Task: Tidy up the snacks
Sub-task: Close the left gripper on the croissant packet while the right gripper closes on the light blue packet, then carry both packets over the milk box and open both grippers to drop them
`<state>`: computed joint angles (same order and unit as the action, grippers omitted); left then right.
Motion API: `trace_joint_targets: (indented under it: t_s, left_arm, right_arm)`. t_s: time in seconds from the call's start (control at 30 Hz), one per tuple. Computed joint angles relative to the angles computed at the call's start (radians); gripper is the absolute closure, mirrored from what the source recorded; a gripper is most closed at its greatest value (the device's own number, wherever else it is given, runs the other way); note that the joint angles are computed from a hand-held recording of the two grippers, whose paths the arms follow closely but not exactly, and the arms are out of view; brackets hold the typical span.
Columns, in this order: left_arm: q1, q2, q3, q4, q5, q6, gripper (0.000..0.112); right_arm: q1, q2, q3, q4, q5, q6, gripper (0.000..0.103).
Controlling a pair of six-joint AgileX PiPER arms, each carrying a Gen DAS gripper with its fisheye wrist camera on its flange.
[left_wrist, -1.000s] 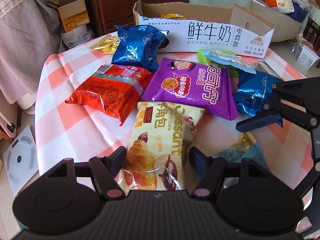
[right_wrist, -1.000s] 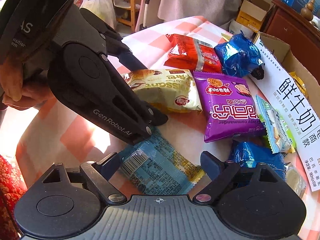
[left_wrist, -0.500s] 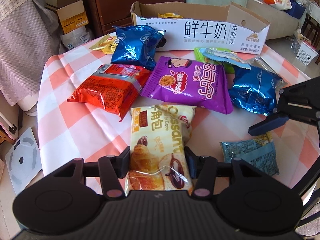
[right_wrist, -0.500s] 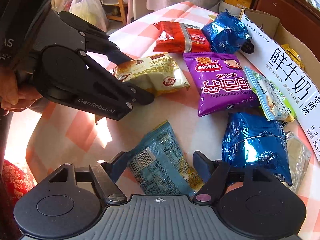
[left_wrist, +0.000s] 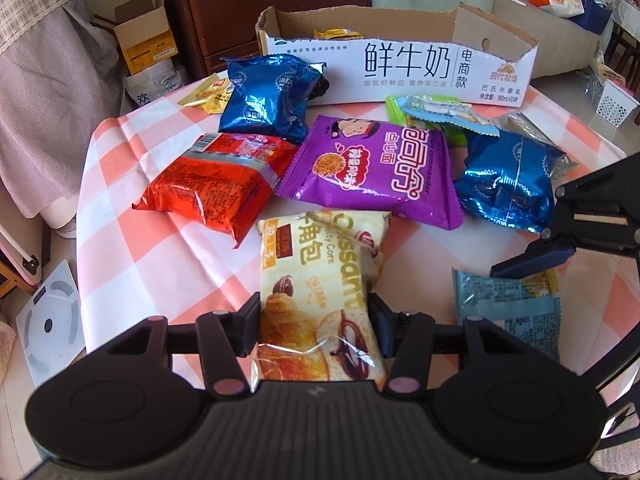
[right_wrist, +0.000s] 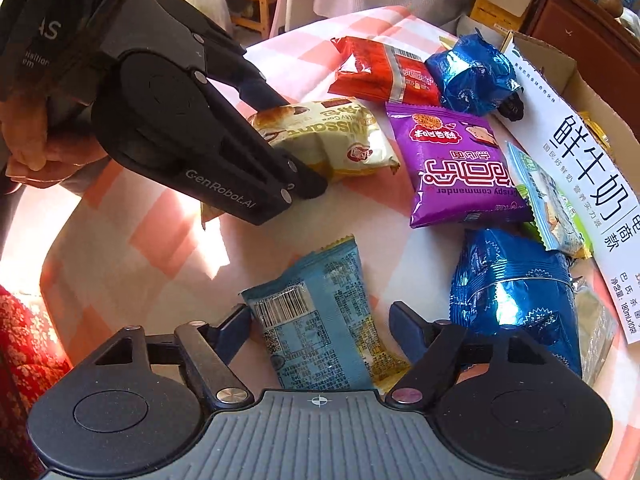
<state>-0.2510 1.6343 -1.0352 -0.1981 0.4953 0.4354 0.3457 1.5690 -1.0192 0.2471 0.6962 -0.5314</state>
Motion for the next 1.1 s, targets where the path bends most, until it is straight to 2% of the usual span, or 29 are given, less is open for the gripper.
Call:
trace_joint_targets:
  t_s: [0.03,0.1,0.37,0.8,1.1]
  left_arm:
    - [-0.003,-0.002,0.003,0.008,-0.004,-0.008,0.061]
    - [-0.006,-0.010,0.009,0.017,-0.011,-0.021,0.062]
    - [-0.014,-0.051,0.031,0.026,-0.037,-0.027,0.063]
    - [-0.006,-0.124,0.039,-0.027,-0.043,0.019,0.063]
    - [-0.024,-0.129,-0.022,0.022,-0.049,-0.001,0.063]
  right_arm:
    - [-0.007,-0.004,-0.002,0.001,-0.004,0.007,0.051]
    - [-0.024,-0.002,-0.013,0.022,0.007,0.011,0.054]
    - [-0.009,-0.075,0.020,0.002,-0.054,0.025,0.054]
    - [0.004,-0.189,0.039,-0.275,-0.182,0.375,0.054]
    - [-0.021,-0.176,0.008,-0.336,-0.206,0.437,0.054]
